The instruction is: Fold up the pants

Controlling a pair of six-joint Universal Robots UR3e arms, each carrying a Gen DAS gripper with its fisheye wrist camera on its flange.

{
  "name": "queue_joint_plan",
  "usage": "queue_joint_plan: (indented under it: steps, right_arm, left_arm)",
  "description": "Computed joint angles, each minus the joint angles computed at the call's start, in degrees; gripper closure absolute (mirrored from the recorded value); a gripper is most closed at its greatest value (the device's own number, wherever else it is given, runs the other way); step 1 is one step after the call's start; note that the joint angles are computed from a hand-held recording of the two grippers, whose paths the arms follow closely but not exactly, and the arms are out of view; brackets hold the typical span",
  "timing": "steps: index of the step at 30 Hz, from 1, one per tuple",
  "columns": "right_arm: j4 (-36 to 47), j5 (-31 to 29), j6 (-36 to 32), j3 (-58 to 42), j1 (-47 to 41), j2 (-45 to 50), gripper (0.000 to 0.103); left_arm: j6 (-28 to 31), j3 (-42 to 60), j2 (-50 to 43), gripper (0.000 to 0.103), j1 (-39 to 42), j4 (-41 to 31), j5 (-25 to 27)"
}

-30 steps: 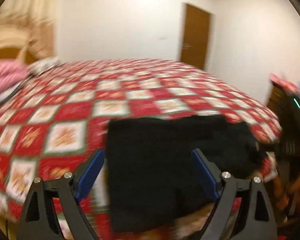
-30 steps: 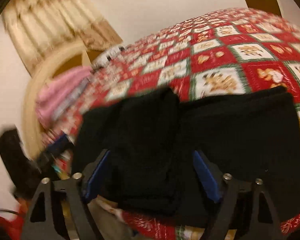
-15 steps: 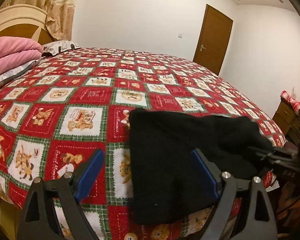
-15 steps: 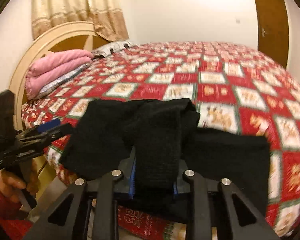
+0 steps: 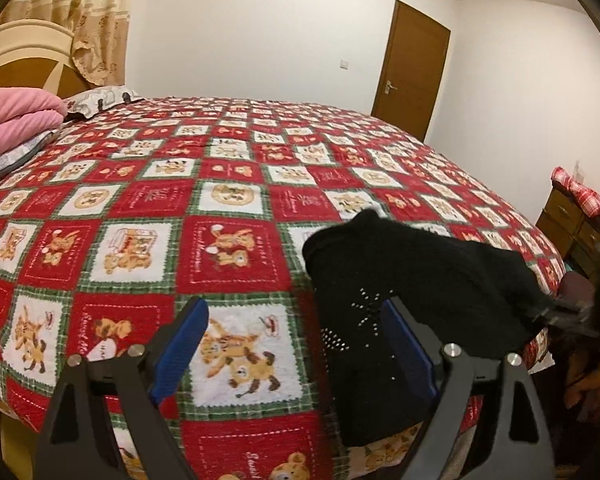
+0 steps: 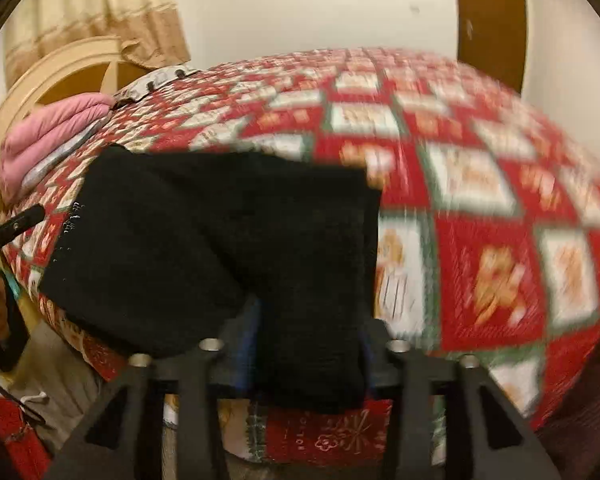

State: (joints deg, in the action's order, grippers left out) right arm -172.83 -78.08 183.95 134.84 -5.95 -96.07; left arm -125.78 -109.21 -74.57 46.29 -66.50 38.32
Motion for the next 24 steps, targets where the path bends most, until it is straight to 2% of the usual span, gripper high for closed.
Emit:
queue_joint_plan:
  steps: [1,2,3,4,7,10,12,13,14,17,19,23,24]
  right_arm:
    - [1.4,1.8,0.8,0.0,-1.2,-1.7,0.050]
    - [5.6,2.1,0.4,-1.9,-1.5,-2.9,0.034]
    - [11.5,0.1,0.5,-5.0,-0.8,-4.0,0.027]
    - [13.5,-1.4,0.9,-5.8,-0.5,-5.3,0.025]
    - [12.7,-1.2,2.2,-1.5,-3.8,-14.5,0.025]
    - [7.0,-2.4,3.4,0.4,-4.6,-19.0,0.025]
    - [4.4,-6.6,1.9,-3.8,0.1,-14.3,0.034]
    - [4.5,-8.7,1.1,-7.1,2.7,-10.9,0.052]
    - [4.6,-9.1,0.3,-9.7,3.8,-7.8,0.063]
    - [5.1,-8.8,1.5,-17.7,5.1,3.8,0.068]
    - [8.6,-9.1,5.2,-22.8,4.5,11.7,0.071]
    - [-1.0,-7.1,11.8,-21.1,2.0,16.5,0.071]
    - [-2.7,-5.1,13.9,-20.3,0.7,16.9,0.071]
  left_arm:
    - [-0.2,-0.1,-0.1,0.012,-0.8,0.8,1.0]
    - [-0.4,-0.5,0.1,0.012,-1.3,1.9,1.7]
    - [-0.5,-0.8,0.2,0.012,-1.5,2.6,2.2]
    - [-0.6,-1.0,0.3,0.012,-1.5,3.1,2.5]
    - [-0.7,-0.2,0.4,0.012,-0.8,2.1,1.8]
    - [-1.9,1.6,-0.4,0.012,-1.4,2.5,0.5]
    - [-4.1,3.5,-1.5,0.012,-3.9,4.7,-0.4]
    - [-5.3,3.9,-1.8,0.012,-5.0,6.0,-0.5]
    - [-7.1,4.7,-2.4,0.012,-7.1,7.9,-0.6]
    - [-12.1,6.5,-5.4,0.012,-14.0,13.1,2.6]
    - [-16.3,6.8,-8.5,0.012,-19.4,17.8,8.0]
    - [-22.5,5.2,-14.2,0.012,-25.1,24.0,19.3]
    - [-22.7,3.5,-14.1,0.010,-24.0,25.2,17.9]
